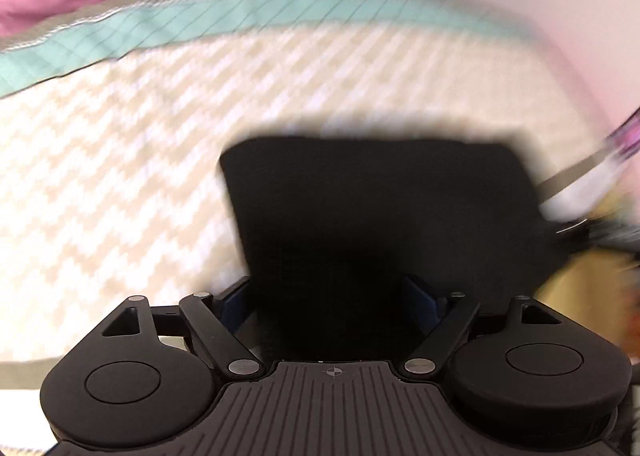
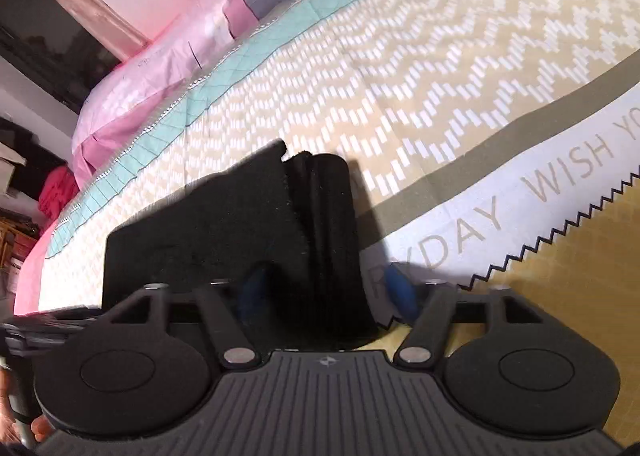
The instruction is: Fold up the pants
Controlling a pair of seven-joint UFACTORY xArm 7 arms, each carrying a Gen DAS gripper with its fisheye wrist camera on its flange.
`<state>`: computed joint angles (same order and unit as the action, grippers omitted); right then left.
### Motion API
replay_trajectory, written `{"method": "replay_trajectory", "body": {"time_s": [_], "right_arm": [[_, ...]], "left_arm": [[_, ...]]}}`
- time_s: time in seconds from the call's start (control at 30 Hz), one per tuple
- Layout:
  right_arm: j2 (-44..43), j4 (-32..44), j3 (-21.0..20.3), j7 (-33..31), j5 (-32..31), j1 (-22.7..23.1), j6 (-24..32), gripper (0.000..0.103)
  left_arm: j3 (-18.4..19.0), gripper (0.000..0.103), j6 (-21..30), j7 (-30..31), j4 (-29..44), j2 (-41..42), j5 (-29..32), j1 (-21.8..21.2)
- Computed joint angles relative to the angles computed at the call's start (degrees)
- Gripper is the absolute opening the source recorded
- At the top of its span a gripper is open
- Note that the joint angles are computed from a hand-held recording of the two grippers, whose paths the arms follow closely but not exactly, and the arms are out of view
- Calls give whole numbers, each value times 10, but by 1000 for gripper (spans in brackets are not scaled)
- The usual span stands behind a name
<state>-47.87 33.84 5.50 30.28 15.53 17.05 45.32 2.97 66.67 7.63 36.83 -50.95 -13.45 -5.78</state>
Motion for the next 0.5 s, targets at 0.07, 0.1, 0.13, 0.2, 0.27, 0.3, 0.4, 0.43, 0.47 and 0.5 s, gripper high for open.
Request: {"method": "replay_trajectory", "body": {"time_s": [0.07,0.1,0.13,0.2,0.27,0.3,0.4,0.43,0.47,0.5], "right_arm": [[-5,7,15,10,-2,1,-15,73],[-1,14,23,12,-9,2,-18,79],[3,21,30,11,-20,1,-17,80],[9,25,34,-5,-43,4,0,77],[0,25,43,12,-69,-17,48,78],[-26,7,33,25,-58,-17,48,77],[-62,1,34,53,-58,-28,72,77],[-60,8,41,52,-67,-29,76,77],[-55,16,50,51,-75,-28,76,77],[-46,24,57,51,-79,-26,70,77]], "left_arm": [[-6,103,-13,-4,-11,-18,3,3],[-7,103,-11,-6,-9,-18,7,3],[-8,103,-11,-6,-8,-20,10,3],[-10,103,-2,-13,-5,-22,14,4],[-12,103,4,-16,-7,-28,18,3],[-10,103,13,-12,-10,-41,26,5],[-4,103,38,-5,-17,-75,40,11],[-2,103,50,-6,-19,-90,43,14],[-3,103,55,-7,-19,-96,44,16],[-4,103,58,-7,-19,-101,45,16]]}}
